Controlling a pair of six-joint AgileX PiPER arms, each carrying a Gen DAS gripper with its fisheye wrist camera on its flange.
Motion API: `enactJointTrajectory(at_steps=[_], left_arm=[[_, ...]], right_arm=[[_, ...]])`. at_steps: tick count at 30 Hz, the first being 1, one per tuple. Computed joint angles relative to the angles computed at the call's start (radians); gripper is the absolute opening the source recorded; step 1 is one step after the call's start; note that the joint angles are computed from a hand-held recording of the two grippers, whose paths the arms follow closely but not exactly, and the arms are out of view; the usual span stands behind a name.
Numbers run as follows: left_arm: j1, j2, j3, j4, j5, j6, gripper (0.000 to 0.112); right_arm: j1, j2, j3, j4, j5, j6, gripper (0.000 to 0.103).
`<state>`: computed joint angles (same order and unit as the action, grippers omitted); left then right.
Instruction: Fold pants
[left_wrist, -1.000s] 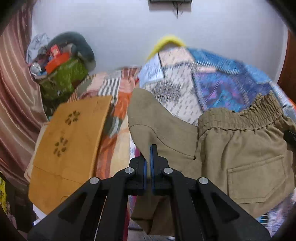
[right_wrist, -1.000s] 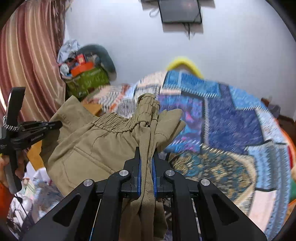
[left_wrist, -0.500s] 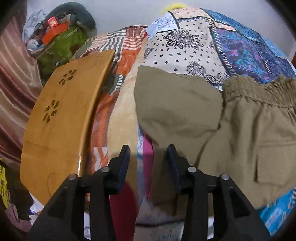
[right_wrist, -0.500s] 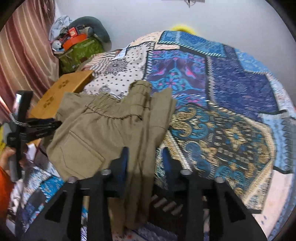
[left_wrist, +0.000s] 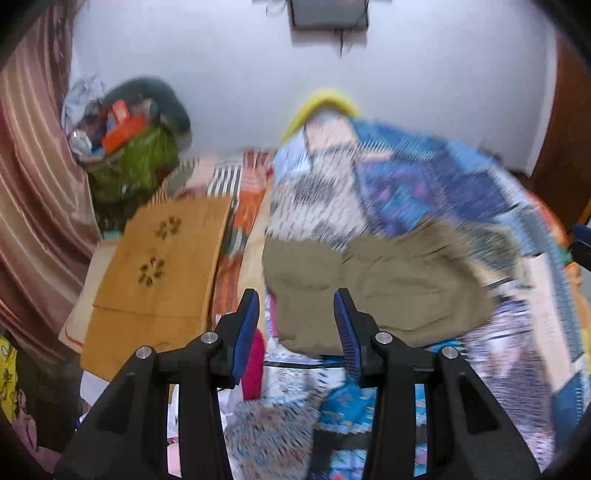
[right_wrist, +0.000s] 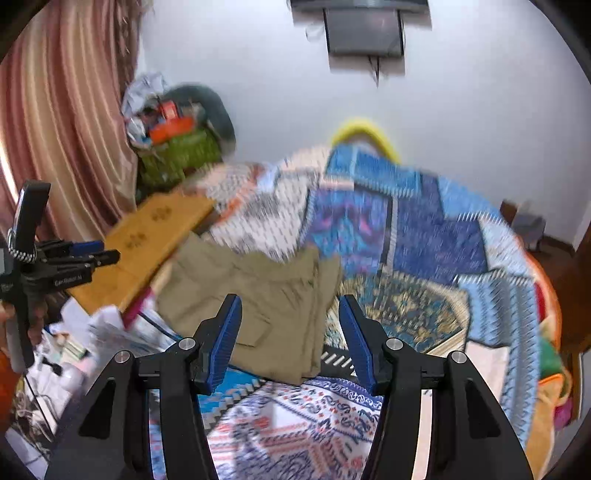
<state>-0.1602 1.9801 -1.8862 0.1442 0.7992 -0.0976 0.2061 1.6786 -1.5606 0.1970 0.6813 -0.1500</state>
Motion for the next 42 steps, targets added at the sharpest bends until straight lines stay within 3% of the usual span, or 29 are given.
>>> enactJointTrajectory(at_steps=[5, 9, 12, 15, 17, 21, 23, 25, 27, 31, 33, 37, 42], left_arm=[[-0.049, -0.309, 0.225, -0.050, -0.078, 0.011, 0.049], [-0.142, -0.519, 0.363, 0.068, -0.115, -0.090, 0.050], [-0.274, -0.680, 0.479, 0.314, -0.128, -0.296, 0.052], [-0.423, -0.796, 0.576, 0.588, -0.087, -0.546, 0.053], [-0.545, -0.872, 0.642, 0.761, -0.026, -0.715, 0.053], [-0.722, -0.985, 0.741, 0.915, 0.057, -0.900, 0.063], [-0.807, -1.017, 0.781, 0.992, 0.113, -0.977, 0.068], [-0.910, -1.036, 0.821, 1.089, 0.199, -1.058, 0.076], [-0.992, -1.049, 0.850, 1.143, 0.268, -1.114, 0.083], [-1.080, -1.076, 0.893, 1.187, 0.340, -1.174, 0.094], [-1.127, -1.074, 0.906, 1.216, 0.387, -1.206, 0.101], [-1.132, -1.081, 0.917, 1.215, 0.384, -1.218, 0.103], [-1.151, -1.080, 0.932, 1.217, 0.408, -1.236, 0.103]], right_arm=[[0.039, -0.198, 0.055, -0.004, -0.013, 0.023, 0.051], [0.116, -0.341, 0.100, -0.090, -0.029, 0.085, 0.051], [0.208, -0.450, 0.139, -0.217, -0.045, 0.192, 0.051], [0.322, -0.552, 0.192, -0.394, -0.063, 0.351, 0.051], [0.428, -0.612, 0.231, -0.588, -0.057, 0.521, 0.051], [0.691, -0.714, 0.331, -0.987, 0.033, 0.904, 0.051], [0.779, -0.737, 0.373, -1.113, 0.071, 1.020, 0.051], [0.911, -0.750, 0.407, -1.276, 0.166, 1.158, 0.051], [0.986, -0.753, 0.423, -1.345, 0.224, 1.225, 0.051], [1.050, -0.763, 0.451, -1.423, 0.288, 1.312, 0.080], [1.096, -0.765, 0.457, -1.460, 0.340, 1.340, 0.087], [1.170, -0.756, 0.460, -1.501, 0.443, 1.362, 0.103], [1.222, -0.745, 0.455, -1.515, 0.504, 1.370, 0.103]])
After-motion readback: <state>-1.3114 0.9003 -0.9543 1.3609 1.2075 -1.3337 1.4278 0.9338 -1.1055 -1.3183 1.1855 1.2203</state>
